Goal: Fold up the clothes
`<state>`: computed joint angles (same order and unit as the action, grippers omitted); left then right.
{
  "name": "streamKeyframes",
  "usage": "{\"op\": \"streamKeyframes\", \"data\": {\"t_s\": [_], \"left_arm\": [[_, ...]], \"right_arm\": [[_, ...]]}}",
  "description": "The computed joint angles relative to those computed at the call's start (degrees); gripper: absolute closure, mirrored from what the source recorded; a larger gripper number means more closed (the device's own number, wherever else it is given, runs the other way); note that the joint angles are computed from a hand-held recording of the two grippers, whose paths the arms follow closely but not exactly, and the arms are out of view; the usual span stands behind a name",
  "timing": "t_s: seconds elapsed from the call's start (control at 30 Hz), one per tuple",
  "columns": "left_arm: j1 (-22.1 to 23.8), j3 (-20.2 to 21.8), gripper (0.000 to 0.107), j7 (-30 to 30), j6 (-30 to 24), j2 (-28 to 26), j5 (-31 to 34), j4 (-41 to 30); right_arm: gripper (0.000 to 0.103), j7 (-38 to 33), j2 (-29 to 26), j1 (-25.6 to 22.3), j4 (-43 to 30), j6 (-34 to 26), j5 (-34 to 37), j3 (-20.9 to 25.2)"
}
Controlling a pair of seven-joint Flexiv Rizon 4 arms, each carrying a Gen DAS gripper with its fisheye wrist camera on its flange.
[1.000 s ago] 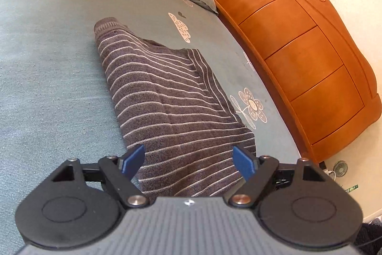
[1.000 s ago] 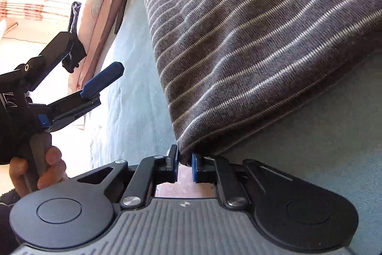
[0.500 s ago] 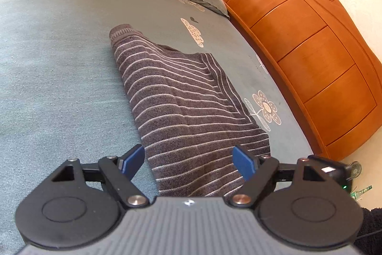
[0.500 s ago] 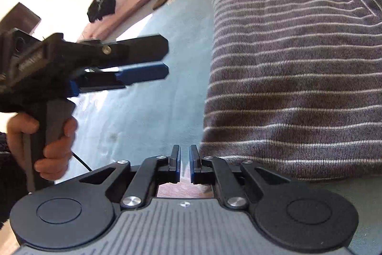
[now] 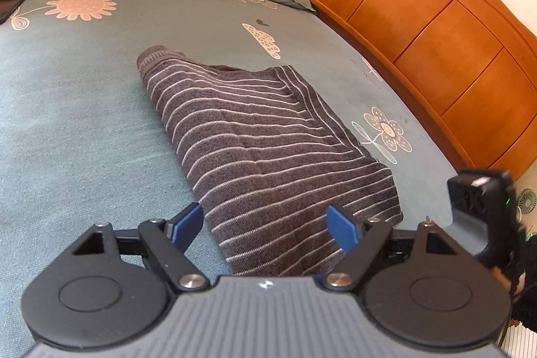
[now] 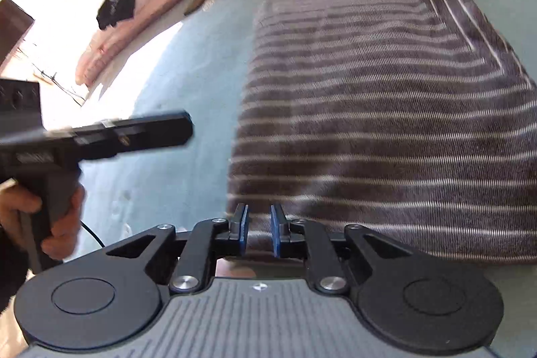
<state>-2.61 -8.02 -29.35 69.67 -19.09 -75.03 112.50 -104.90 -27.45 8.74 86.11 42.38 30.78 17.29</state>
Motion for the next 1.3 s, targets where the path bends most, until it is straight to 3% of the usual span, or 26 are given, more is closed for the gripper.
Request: {"op": "streamKeyframes", "data": {"t_s": [0.07, 0.13, 0.33, 0.57, 0.67, 0.73, 0.8, 0.87, 1.07, 1.13, 1.17, 1.2, 1.23, 1.27, 1.3], "left_arm": [[-0.18, 0.11, 0.026, 0.23, 0.16, -0.25, 1.61, -0.35], [-0.66, 0.26, 0.026, -0.19, 1.68, -0.55, 4.24, -0.42], [0.03, -1.12, 0.026, -0.06, 6.76, -2.90, 13.57, -3.39], [4.17, -7.72, 0.026, 5.15, 12.73, -12.92, 18.05, -14.39], [2.61, -5.27, 0.026, 0.73, 14.36, -18.02, 24.03, -18.85], [3.33, -5.62, 0.026, -0.58, 13.48, -19.81, 25.90, -20.19], [4.86, -7.44, 0.025, -0.25, 13.36, -21.13, 27.19, -20.96], [7.03, -10.46, 0.021, 1.04, 13.76, -22.09, 27.95, -21.27], [11.84, -17.34, 0.016, 1.34, 15.05, -24.60, 30.20, -22.24], [13.10, -19.15, 0.015, 0.96, 15.88, -25.07, 31.07, -22.04], [13.20, -19.24, 0.015, 0.31, 16.16, -25.01, 31.79, -21.94], [13.08, -19.06, 0.016, -0.41, 16.38, -24.91, 32.44, -21.93], [13.56, -19.68, 0.017, -1.62, 16.95, -24.78, 33.90, -21.77], [14.85, -22.16, 0.017, -0.29, 18.57, -24.67, 33.36, -21.16], [16.56, -25.10, 0.017, 0.47, 20.26, -24.76, 33.71, -20.52]], "right_arm": [[0.091, -0.81, 1.04, -0.89, 2.12, -0.58, 0.85, 0.38], [0.089, 0.45, 1.59, -1.80, 1.51, -5.36, 1.13, 0.08], [0.085, -0.96, 2.60, -2.20, -0.59, 1.98, 4.55, -1.48], [0.084, -0.49, -11.80, 1.00, -18.79, 13.54, -4.83, -3.89], [0.083, 1.31, -18.25, 2.48, -26.52, 14.83, -10.79, -5.10], [0.075, 2.85, -21.16, 3.16, -29.75, 15.98, -14.11, -5.89], [0.058, 4.37, -23.34, 3.35, -31.49, 17.84, -16.73, -6.56], [0.049, 6.17, -25.90, 2.84, -34.46, 16.61, -18.67, -6.17], [0.049, 7.00, -34.55, -0.10, -49.56, 1.71, -17.40, -0.21], [0.049, 5.84, -34.55, 0.21, -49.49, 1.10, -16.34, -1.37], [0.055, 5.10, -33.84, -0.05, -48.01, 2.50, -15.30, -1.30], [0.075, 5.00, -33.02, -0.21, -46.61, 3.69, -14.55, -1.42], [0.079, 4.92, -32.23, -0.35, -45.25, 4.93, -13.95, -1.52], [0.090, 4.90, -31.10, -0.04, -43.39, 6.99, -14.00, -2.19], [0.090, 4.97, -30.07, 0.25, -41.67, 9.00, -14.22, -2.76]]}}
